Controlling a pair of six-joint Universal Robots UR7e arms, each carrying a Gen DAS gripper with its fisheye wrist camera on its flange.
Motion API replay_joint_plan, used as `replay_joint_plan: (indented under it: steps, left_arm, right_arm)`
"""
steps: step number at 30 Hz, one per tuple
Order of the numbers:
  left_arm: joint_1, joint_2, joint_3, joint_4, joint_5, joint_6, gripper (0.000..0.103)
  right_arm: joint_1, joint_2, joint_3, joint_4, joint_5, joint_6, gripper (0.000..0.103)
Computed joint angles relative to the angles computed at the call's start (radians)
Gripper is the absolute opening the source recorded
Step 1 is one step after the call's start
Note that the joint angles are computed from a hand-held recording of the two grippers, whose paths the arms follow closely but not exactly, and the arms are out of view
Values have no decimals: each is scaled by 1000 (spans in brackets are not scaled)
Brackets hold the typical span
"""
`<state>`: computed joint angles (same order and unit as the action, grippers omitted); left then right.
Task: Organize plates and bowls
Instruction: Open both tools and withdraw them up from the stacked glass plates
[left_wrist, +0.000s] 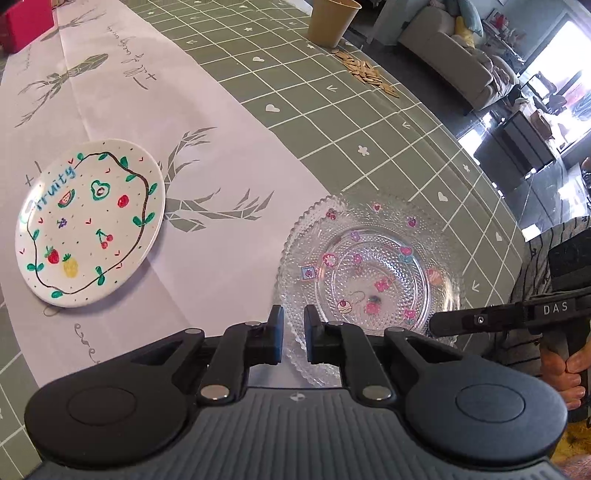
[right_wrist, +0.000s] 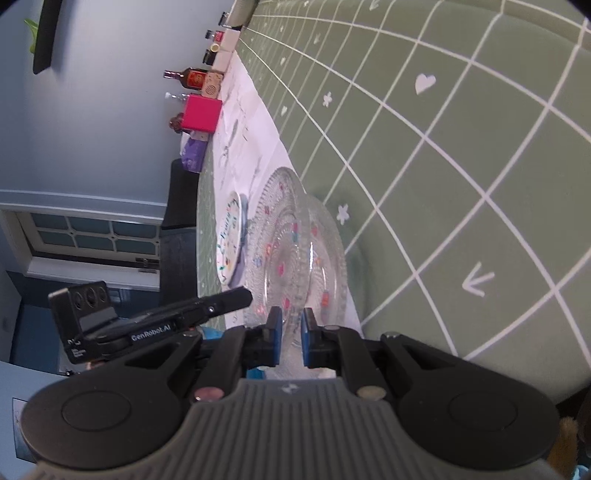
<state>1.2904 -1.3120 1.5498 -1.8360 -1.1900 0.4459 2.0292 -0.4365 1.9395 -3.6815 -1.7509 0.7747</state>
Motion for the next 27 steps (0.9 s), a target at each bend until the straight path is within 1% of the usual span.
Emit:
replay_joint_plan:
  steps: [2, 4, 6, 8, 9, 11, 12, 14, 16, 20, 22, 24, 25, 26, 27]
  left_arm:
    - [-7, -9, 21, -27, 24, 19, 13]
    - [-20, -31, 71, -104, 62, 71, 14]
    - [-29, -50, 114, -173, 84, 124, 15]
    - [-34, -60, 136, -200, 97, 148, 20]
    - [-36, -62, 143, -209, 101, 156, 23]
    - [-38, -66, 155, -223, 107, 166, 25]
    - [-38, -67, 159, -230, 106, 172, 28]
    - [-38, -69, 165, -237, 106, 179, 30]
    - [-39, -71, 170, -243, 109, 180, 31]
    - [-43, -72, 176, -250, 118, 177, 31]
    - [-43, -72, 174, -247, 120, 175, 32]
    - [-43, -74, 178, -255, 126, 173, 33]
    - [-42, -75, 178, -258, 119, 175, 38]
    - [-40, -77, 178, -259, 111, 180, 38]
    - [-42, -77, 182, -261, 122, 185, 38]
  right_arm:
    - [13, -3, -21, 70, -23, -11, 9]
    - [18, -2, -31, 89, -20, -15, 11]
    - [21, 0, -45, 109, -19, -30, 14]
    - [27, 3, -55, 109, -14, -59, 31]
    - [36, 0, -63, 127, -29, -71, 35]
    - [57, -9, -87, 179, -69, -100, 51]
    - [69, -13, -100, 211, -94, -109, 55]
    - [86, -21, -122, 263, -127, -121, 71]
    - [96, -24, -141, 303, -150, -112, 78]
    - [114, -32, -175, 396, -186, -73, 87]
    - [134, -35, -199, 462, -228, -51, 89]
    - [159, -33, -229, 537, -290, -26, 91]
    - [166, -33, -238, 567, -308, -14, 91]
    - [172, -30, -244, 571, -324, -16, 92]
    - [179, -23, -249, 561, -340, -37, 92]
